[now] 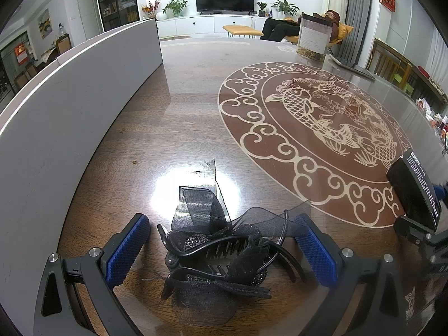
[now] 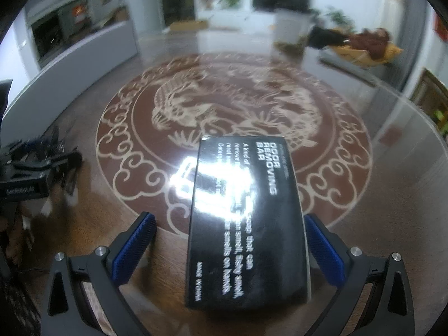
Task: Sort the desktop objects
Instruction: 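Lift and carry the bow clip and black box over the bin with both tools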
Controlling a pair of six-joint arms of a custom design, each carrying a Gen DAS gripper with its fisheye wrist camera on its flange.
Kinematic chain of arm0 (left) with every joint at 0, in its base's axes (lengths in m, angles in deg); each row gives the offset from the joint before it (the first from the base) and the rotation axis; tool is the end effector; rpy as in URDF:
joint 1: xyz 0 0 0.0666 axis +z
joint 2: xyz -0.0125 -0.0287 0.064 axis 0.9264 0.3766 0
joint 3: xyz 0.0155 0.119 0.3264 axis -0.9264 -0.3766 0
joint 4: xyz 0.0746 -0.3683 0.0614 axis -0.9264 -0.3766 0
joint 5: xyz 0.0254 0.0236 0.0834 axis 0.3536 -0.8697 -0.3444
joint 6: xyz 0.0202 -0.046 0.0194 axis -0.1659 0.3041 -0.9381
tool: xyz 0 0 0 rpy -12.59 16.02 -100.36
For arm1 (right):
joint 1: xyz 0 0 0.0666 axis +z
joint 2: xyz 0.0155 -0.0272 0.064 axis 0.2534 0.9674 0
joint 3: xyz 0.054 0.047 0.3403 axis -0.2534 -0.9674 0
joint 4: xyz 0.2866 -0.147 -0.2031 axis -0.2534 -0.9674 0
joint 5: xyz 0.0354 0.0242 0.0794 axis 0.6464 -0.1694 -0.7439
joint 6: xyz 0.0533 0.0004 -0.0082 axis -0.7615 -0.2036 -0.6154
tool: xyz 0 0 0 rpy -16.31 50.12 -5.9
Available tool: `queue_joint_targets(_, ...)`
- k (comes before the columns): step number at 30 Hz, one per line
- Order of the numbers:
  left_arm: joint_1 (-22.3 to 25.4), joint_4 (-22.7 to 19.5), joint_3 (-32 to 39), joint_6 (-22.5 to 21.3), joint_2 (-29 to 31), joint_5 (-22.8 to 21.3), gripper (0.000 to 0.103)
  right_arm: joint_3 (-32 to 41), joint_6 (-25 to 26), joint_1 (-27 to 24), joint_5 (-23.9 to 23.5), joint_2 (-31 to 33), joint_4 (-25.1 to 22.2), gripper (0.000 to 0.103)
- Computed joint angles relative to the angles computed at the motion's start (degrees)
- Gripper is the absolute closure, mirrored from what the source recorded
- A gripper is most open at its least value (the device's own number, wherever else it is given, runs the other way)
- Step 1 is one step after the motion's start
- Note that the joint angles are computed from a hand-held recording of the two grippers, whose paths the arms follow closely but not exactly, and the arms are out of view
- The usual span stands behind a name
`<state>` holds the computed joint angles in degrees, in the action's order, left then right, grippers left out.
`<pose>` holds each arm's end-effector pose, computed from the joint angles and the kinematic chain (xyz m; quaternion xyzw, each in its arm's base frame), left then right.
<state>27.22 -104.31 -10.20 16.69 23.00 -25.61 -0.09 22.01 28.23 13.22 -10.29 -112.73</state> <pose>0.3412 -0.2717 0.2234 -0.1058 0.9475 0.0381 0.2994 0.3872 0.0991 0.2333 -0.2659 0.9266 0.0768 0.2545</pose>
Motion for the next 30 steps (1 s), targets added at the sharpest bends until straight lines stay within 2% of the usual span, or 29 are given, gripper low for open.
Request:
queue_joint_targets(1, -0.01, 0.95, -0.32, -1.05, -0.26, 0.58, 0.007, 1.13, -0.42, -0.96, -2.50, 0.62, -1.13, 0.008)
queue_joint_targets(2, -0.35, 2.10, -0.69, -2.26, -0.61, -0.01, 0.020, 1.43, -0.52, -1.11, -1.91, 0.34, -1.01, 0.023)
queue_joint_targets(3, -0.69, 3.13, -0.99, -3.21, -0.94, -0.13, 0.023, 2.20, 0.76, -0.77, -0.25, 0.47, -2.10, 0.045)
queue_joint_targets(6, -1.50, 4.40, -2.08, -2.84, -2.27, 0.43, 0.024, 3.24, 0.43, -2.02, -3.99, -0.06, -6.50, 0.045)
queue_joint_targets(9, -2.90, 5.70, -4.53, 0.21, -7.08, -0.44, 0.024, -0.14, 0.74, -3.45, -7.34, -5.47, -6.67, 0.045)
queue_joint_targets(11, -4.24, 5.10, -5.57, 2.24, -10.23, -0.28, 0.024, -1.06, 0.25, -4.28, -8.78, -6.08, -7.72, 0.045)
queue_joint_targets(15, -7.38, -0.48, -6.08, 6.77, -17.07, -3.65, 0.024, -0.21, 0.22, -3.27, -11.43, -6.84, -9.06, 0.045)
queue_joint_targets(17, -7.80, -4.43, -6.56, 8.75, -22.34, -6.54, 0.024, 2.69, -0.05, -0.66, -13.35, -6.66, -9.62, 0.045)
queue_joint_targets(19, -7.17, -10.32, -6.66, 10.55, -28.30, -9.60, 0.024, 6.96, -0.51, 3.58, -14.85, -6.03, -9.71, 0.045)
queue_joint_targets(22, -2.33, -20.03, -6.75, 11.03, -36.57, -10.64, 0.023, 14.79, -0.78, 11.60, -15.73, -3.40, -9.13, 0.045)
queue_joint_targets(24, 4.76, -26.62, -6.80, 9.76, -40.59, -9.39, 0.023, 21.17, -1.78, 16.81, -16.40, 0.11, -8.67, 0.045)
queue_joint_targets(26, 12.32, -28.17, -7.73, 7.04, -43.10, -5.68, 0.023, 29.95, -3.61, 22.48, -17.36, 6.15, -8.46, 0.044)
queue_joint_targets(27, 17.89, -28.83, -8.43, 5.21, -44.11, -2.61, 0.024, 33.11, -4.05, 24.30, -17.32, 8.58, -8.48, 0.044)
queue_joint_targets(30, 26.83, -28.17, -10.13, 0.53, -44.17, 2.02, 0.023, 48.02, -4.75, 30.94, -15.36, 20.86, -11.05, 0.044)
